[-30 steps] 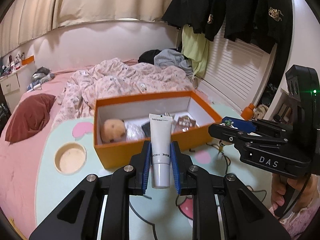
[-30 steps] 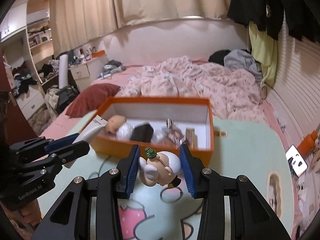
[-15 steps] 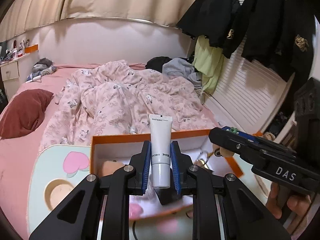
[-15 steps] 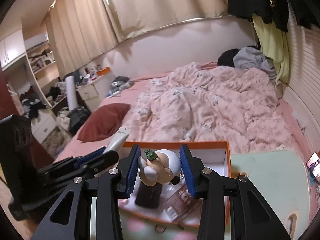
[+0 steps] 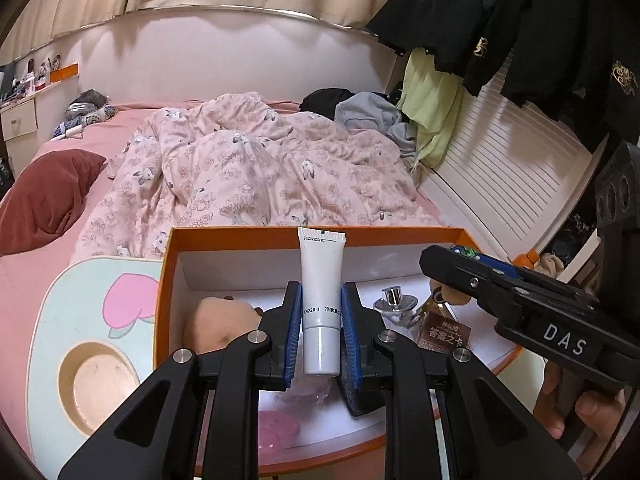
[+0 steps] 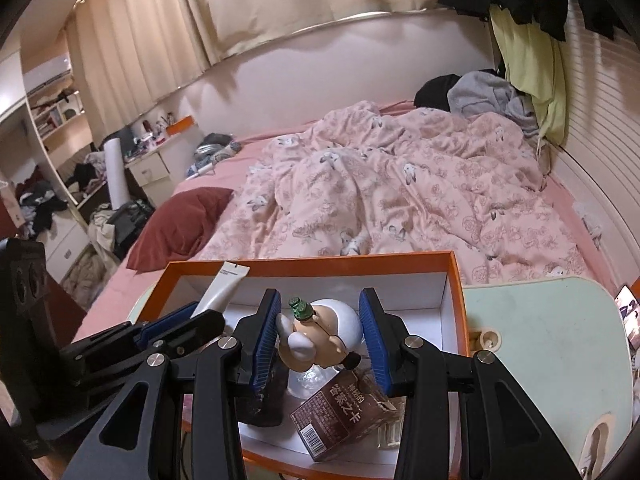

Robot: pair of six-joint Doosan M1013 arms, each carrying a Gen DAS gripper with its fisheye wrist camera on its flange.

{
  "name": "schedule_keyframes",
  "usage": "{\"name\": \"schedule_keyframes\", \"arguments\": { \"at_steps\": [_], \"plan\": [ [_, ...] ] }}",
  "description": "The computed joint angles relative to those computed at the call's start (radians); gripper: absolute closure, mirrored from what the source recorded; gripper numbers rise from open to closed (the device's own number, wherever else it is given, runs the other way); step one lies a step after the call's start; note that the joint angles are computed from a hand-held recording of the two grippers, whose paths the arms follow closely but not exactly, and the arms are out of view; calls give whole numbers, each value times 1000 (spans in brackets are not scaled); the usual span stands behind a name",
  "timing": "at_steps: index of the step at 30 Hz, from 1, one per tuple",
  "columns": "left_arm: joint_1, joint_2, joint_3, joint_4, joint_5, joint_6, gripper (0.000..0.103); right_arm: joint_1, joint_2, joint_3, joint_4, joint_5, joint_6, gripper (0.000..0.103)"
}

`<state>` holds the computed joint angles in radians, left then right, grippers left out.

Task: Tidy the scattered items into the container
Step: 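Carry the cream tube and figurine into the box and open both tools, then lift both open tools out of the box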

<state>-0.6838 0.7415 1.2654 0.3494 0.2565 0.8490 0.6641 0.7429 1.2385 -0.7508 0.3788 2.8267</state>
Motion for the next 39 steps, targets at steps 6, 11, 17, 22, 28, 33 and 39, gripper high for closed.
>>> {"name": "schedule_keyframes", "arguments": {
  "at_steps": [6,11,17,22,28,33,39],
  "plan": [
    [-1,-2,6,9,-6,-12,82,0,2,-6,-2,8,-7,63],
    [5,-17,34,42,-67,-82,64,12,-4,6,-153,34,135,37],
    [1,-22,39,105,-54,-136,52,30,-11,11,-289,93,234,33],
    [-9,-20,32,193,-17,-190,52,37,0,-4,-270,141,198,33],
    [-8,-21,33,158,-22,-156,52,41,1,-6,-290,152,206,33],
    [-9,-21,33,182,-17,-180,52,41,0,-5,-295,153,212,33],
    [-7,-24,38,229,-24,-246,52,44,-12,10,-346,154,271,33]
  ]
}}
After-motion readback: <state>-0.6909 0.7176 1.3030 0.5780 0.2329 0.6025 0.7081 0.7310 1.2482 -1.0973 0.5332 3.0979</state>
